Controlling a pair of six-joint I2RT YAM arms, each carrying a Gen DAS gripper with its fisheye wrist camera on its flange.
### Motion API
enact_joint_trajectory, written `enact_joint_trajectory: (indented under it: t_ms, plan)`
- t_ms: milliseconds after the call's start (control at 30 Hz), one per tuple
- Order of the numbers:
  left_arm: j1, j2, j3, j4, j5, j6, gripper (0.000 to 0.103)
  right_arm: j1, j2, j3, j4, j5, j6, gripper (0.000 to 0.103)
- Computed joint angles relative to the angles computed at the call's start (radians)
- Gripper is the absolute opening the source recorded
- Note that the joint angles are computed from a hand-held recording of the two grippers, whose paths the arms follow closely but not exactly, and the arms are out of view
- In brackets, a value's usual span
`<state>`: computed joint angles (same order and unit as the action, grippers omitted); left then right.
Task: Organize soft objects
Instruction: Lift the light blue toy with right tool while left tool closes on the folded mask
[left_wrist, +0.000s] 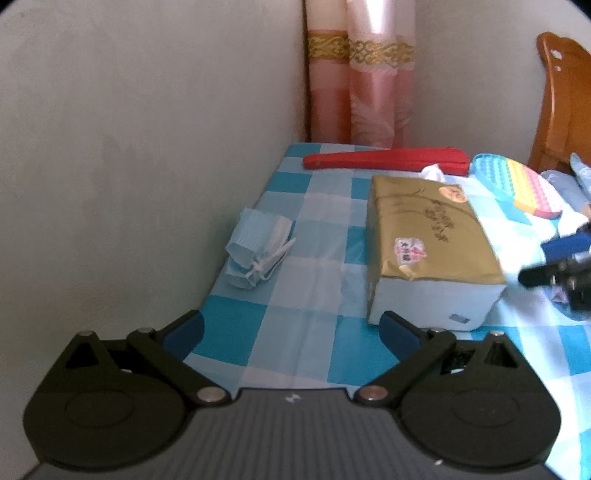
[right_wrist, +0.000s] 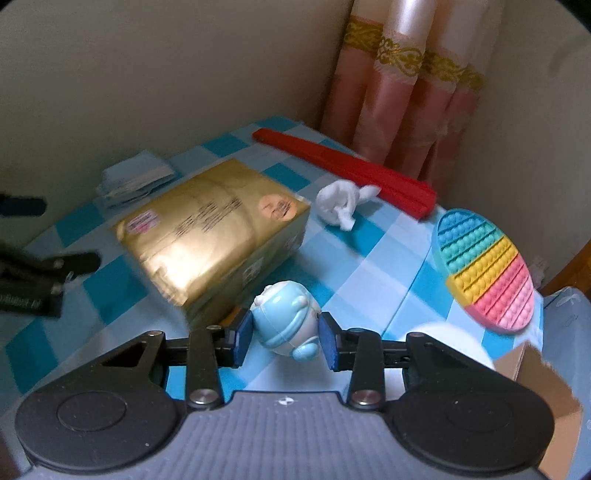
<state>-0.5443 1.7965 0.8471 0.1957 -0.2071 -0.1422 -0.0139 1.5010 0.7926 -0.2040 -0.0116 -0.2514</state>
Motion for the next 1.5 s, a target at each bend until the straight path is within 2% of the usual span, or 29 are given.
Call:
enact_joint_trajectory:
  t_ms: [167,333,500,533,600,733,900,1200,1400,1500]
  plan:
    - [-0.015,-0.053,0.005,-0.066,-0.034,0.014,0.100,0.019,-0.100,-0.084,-0.045,-0.008,-0.004,0.044]
    - [-0.037,-0.053,0.081,-0.170,-0.102,0.029,0.100,0.030,-0.172,-0.163,-0.046,-0.032,0.006,0.044]
    - [-0.028,0.016,0.270,-0.358,-0.113,-0.002,0.099,0.039,-0.237,-0.236,-0.011,-0.042,0.006,0.051]
    - [-0.026,0.028,0.298,-0.377,-0.113,0.004,0.099,0.037,-0.261,-0.251,-0.007,-0.046,0.008,0.058]
    - [-0.021,0.071,0.391,-0.447,-0.128,-0.016,0.099,0.021,-0.321,-0.284,-0.002,-0.073,0.003,0.068]
    - [-0.011,0.167,0.550,-0.532,-0.137,-0.043,0.099,-0.027,-0.438,-0.335,-0.013,-0.143,-0.008,0.077]
    - [0.010,0.321,0.756,-0.650,-0.129,-0.115,0.084,-0.063,-0.554,-0.371,-0.059,-0.189,-0.035,0.079]
    - [0.029,0.481,0.925,-0.727,-0.116,-0.210,0.066,-0.146,-0.616,-0.385,-0.089,-0.261,-0.062,0.079]
    - [0.020,0.530,0.967,-0.724,-0.145,-0.178,0.064,-0.146,-0.581,-0.381,-0.075,-0.266,-0.065,0.079]
    - [0.025,0.545,0.979,-0.722,-0.141,-0.178,0.059,-0.134,-0.556,-0.381,-0.061,-0.254,-0.060,0.079]
